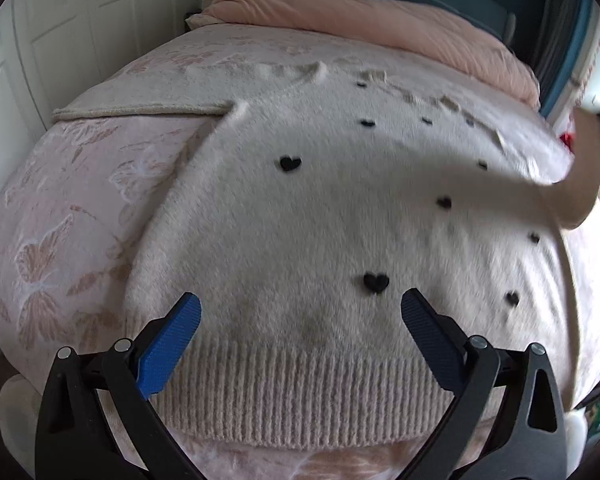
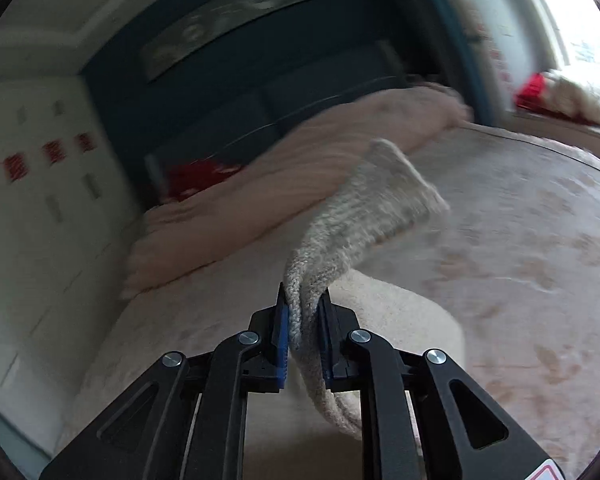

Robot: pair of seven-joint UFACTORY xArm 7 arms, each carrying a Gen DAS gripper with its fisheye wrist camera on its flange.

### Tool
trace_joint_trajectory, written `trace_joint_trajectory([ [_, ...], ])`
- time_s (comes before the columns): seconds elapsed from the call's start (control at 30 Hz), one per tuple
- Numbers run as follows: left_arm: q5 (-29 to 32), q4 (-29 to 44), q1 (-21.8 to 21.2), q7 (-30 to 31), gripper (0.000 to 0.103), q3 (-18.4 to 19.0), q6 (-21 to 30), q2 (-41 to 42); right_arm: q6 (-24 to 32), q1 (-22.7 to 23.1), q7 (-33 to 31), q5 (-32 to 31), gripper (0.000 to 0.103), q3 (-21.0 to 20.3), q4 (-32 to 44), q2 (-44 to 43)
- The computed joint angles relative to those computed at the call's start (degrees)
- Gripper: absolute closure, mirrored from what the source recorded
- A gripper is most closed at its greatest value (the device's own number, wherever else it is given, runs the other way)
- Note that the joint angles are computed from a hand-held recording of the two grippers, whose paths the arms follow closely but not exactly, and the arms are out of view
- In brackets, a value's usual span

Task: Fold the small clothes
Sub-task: 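Grasp the cream sweater's sleeve cuff with the right gripper and lift it, then fold the sleeve across the sweater body with the right gripper while the left gripper grasps the other sleeve cuff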

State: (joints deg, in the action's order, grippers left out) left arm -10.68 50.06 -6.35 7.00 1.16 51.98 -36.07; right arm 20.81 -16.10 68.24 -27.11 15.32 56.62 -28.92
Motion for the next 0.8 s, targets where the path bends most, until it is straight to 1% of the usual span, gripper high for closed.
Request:
trace_joint_trajectory([
  [0.03, -0.44, 0.56, 0.00, -0.30, 0.005, 0.27, -0.12, 0.34, -0.20, 2.28, -2.50, 0.04, 0.084, 1.82, 4.85, 5.16],
  [0.07, -1.22, 1.49, -0.08, -0.59, 0.005, 0.75, -0.31, 0.91, 0.22, 4.42, -4.22, -0.47, 0.078, 3.64, 9.44, 10.28],
  [0.1, -2.01, 2.28, -0.27, -0.56, 0.005, 1.29, -0.38, 1.46, 0.69, 6.78, -5.47, -1.57, 0.066, 5.73, 14.08, 16.00],
  [0.13, -2.89, 3.42, -0.49, -0.48, 0.005, 1.85, -0.18, 2.30, 1.55, 8.51, -5.99, -2.91, 0.062, 7.18, 17.07, 19.87],
  [0.2, -5.83, 7.34, -1.42, 0.44, 0.005, 3.54, 0.45, 5.45, 4.03, 11.58, -4.64, -6.14, 0.062, 9.39, 20.53, 25.03],
  [0.23, -7.41, 9.31, -1.85, 1.13, 0.005, 4.20, 0.49, 7.18, 3.76, 12.70, -2.46, -7.02, 0.061, 9.50, 19.78, 25.41],
  [0.3, -11.54, 13.07, -2.91, 2.91, 0.005, 5.49, 0.71, 10.91, 1.60, 14.15, 4.68, -6.40, 0.052, 8.58, 13.62, 22.26],
  [0.33, -14.86, 16.88, -3.78, 3.84, 0.005, 6.47, 1.79, 14.81, 1.42, 14.75, 8.30, -5.58, 0.051, 7.87, 9.49, 19.34],
  [0.37, -17.01, 19.51, -3.87, 4.24, 0.005, 6.55, 2.74, 17.61, 2.35, 15.38, 11.56, -5.39, 0.050, 7.60, 6.58, 17.04],
  [0.4, -19.46, 22.70, -4.01, 4.73, 0.005, 6.60, 3.54, 21.21, 4.06, 16.11, 15.67, -4.80, 0.049, 7.42, 2.14, 13.22],
  [0.43, -21.50, 26.69, -4.09, 4.68, 0.005, 6.11, 3.73, 26.02, 5.11, 17.11, 17.81, -3.67, 0.049, 6.53, -1.30, 10.30],
  [0.47, -22.44, 29.39, -3.80, 4.28, 0.005, 5.33, 3.76, 29.34, 5.54, 18.51, 18.62, -1.65, 0.049, 4.75, -5.04, 7.16],
  [0.5, -22.64, 32.85, -3.43, 2.60, 0.005, 4.31, 3.94, 33.42, 6.14, 19.36, 19.76, 0.52, 0.049, 3.49, -8.64, 4.01],
  [0.53, -24.74, 36.61, -2.93, 0.80, 0.005, 3.57, 4.86, 37.77, 5.88, 19.52, 21.38, 2.29, 0.048, 2.78, -11.82, 1.15],
  [0.57, -26.65, 38.92, -1.58, -0.51, 0.005, 2.15, 5.65, 40.67, 4.75, 18.99, 23.01, 3.22, 0.047, 2.93, -14.08, -0.41],
  [0.6, -26.57, 41.96, -2.63, -4.22, 0.005, 2.89, 6.17, 44.22, 2.96, 18.64, 24.06, 4.50, 0.047, 2.37, -16.59, -2.22],
  [0.63, -27.18, 43.83, -1.48, -7.46, 0.005, 1.24, 5.75, 46.90, 1.21, 17.81, 25.06, 5.29, 0.047, 2.65, -18.10, -3.16],
  [0.67, -28.06, 44.91, -0.82, -8.75, 0.006, 0.46, 5.69, 48.57, -1.45, 17.16, 25.32, 6.22, 0.047, 2.17, -19.80, -3.86],
  [0.7, -27.64, 46.25, -0.53, -11.44, 0.013, -0.13, 5.70, 50.30, -4.48, 16.27, 25.64, 7.35, 0.047, 1.85, -20.91, -3.47],
  [0.73, -26.99, 46.75, -0.31, -13.66, 0.022, -0.65, 5.23, 51.29, -7.41, 14.90, 26.25, 8.09, 0.047, 2.08, -21.98, -2.87],
  [0.77, -25.21, 47.58, -0.46, -16.13, 0.031, -0.97, 4.24, 52.11, -10.87, 12.95, 26.99, 8.51, 0.047, 2.56, -23.20, -2.04],
  [0.8, -24.33, 48.57, -0.14, -16.68, 0.060, -1.57, 4.01, 52.76, -12.86, 10.45, 28.12, 8.89, 0.047, 3.73, -23.41, -1.28],
])
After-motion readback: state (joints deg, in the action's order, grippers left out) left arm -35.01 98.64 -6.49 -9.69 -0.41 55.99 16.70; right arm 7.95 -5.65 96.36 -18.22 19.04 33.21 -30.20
